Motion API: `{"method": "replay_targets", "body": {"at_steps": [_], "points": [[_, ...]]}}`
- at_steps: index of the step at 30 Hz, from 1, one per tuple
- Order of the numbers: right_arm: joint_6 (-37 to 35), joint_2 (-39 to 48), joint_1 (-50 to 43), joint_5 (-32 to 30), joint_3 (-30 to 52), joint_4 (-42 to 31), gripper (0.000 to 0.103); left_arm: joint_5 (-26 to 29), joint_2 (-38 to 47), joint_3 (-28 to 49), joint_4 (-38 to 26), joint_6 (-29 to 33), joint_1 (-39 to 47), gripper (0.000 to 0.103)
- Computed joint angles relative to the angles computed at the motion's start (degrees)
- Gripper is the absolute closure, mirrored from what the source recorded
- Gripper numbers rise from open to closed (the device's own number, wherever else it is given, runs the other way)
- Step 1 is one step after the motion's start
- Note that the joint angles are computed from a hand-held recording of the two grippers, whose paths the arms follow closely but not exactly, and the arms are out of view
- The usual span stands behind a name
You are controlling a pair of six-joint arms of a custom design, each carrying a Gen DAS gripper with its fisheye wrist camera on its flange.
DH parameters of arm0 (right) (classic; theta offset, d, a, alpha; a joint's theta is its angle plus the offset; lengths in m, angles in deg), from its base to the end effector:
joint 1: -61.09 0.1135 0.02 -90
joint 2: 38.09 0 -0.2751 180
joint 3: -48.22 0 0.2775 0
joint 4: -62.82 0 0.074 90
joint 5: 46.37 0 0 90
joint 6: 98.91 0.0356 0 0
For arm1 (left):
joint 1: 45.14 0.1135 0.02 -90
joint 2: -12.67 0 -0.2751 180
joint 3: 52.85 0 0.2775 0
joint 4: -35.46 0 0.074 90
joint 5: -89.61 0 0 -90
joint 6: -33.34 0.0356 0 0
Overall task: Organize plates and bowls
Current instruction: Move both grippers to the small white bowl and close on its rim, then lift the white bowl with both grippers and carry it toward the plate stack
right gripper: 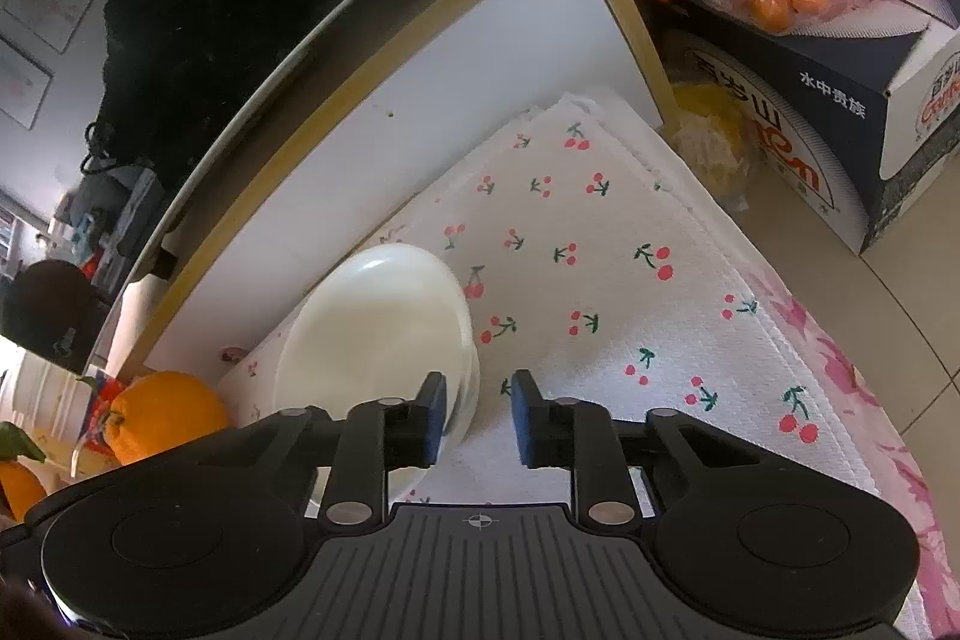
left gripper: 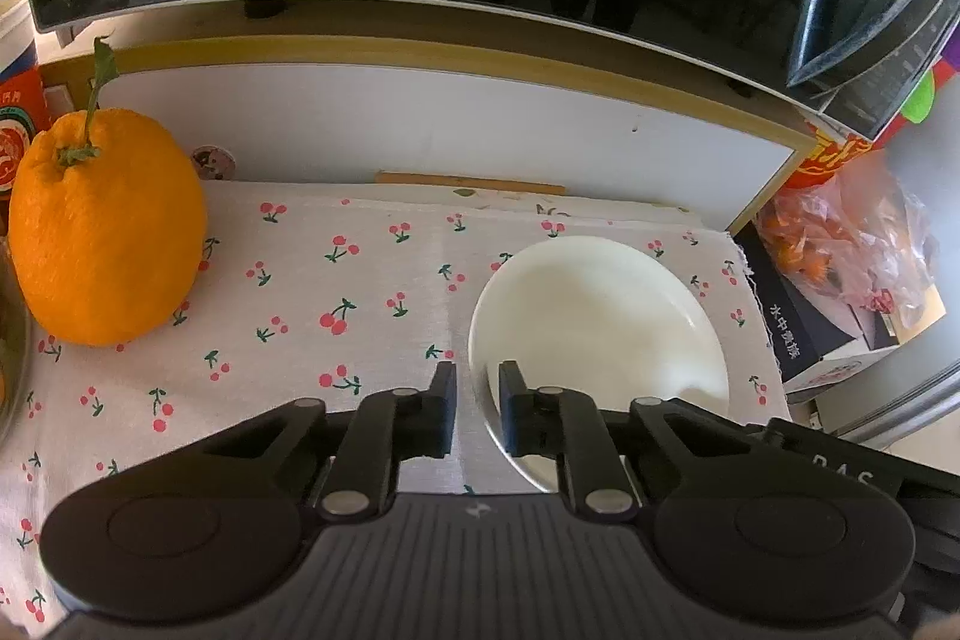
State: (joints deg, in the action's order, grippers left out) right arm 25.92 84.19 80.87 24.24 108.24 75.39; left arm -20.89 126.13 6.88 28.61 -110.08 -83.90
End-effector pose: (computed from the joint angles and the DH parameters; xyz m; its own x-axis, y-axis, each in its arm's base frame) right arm 0.3401 0.1349 0.0184 -0.8868 0.2536 -0.3864 -0.0181 0.8163 0.5773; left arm 0.2779 -0.2072 0.0486 -0.7680 -0.3480 -0.5377 -0.2759 0.9374 -0.2127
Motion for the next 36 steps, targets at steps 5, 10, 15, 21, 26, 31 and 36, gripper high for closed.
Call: {"method": "replay_targets", "body": {"at_steps": [5, 10, 15, 21, 26, 31, 36], "points": [[-0.6, -0.1, 0.2, -0.4, -0.1, 0.1, 0.093, -0.6, -0.3, 0.1, -0.1, 0.4, -0.5, 0.095], [-1.0, -1.0, 0.6, -0.1, -0.7, 0.0, 0.093, -1.2, -1.2, -0.5, 0.0, 0.6, -1.0, 0.095], [-2.0, -3.1, 1.3, 0.9, -1.6, -0.5, 0.092, -3.4, -2.2, -0.5, -1.4, 1.6, -2.1, 0.094], [-2.9, -6.3, 2.4, 2.0, -3.2, -0.8, 0.091, -6.9, -4.3, -0.4, -4.2, 3.1, -3.6, 0.094], [-2.3, -9.3, 2.5, 1.2, -5.2, -0.9, 0.091, -7.5, -7.2, -1.6, -5.8, 2.8, -4.2, 0.094], [-2.5, -13.7, 3.5, 1.8, -7.5, -2.0, 0.090, -8.9, -10.4, -2.3, -8.8, 2.3, -5.6, 0.094], [-3.1, -18.7, 4.3, 2.6, -9.2, -5.2, 0.090, -10.5, -14.4, -3.8, -11.4, 0.4, -7.5, 0.094]]}}
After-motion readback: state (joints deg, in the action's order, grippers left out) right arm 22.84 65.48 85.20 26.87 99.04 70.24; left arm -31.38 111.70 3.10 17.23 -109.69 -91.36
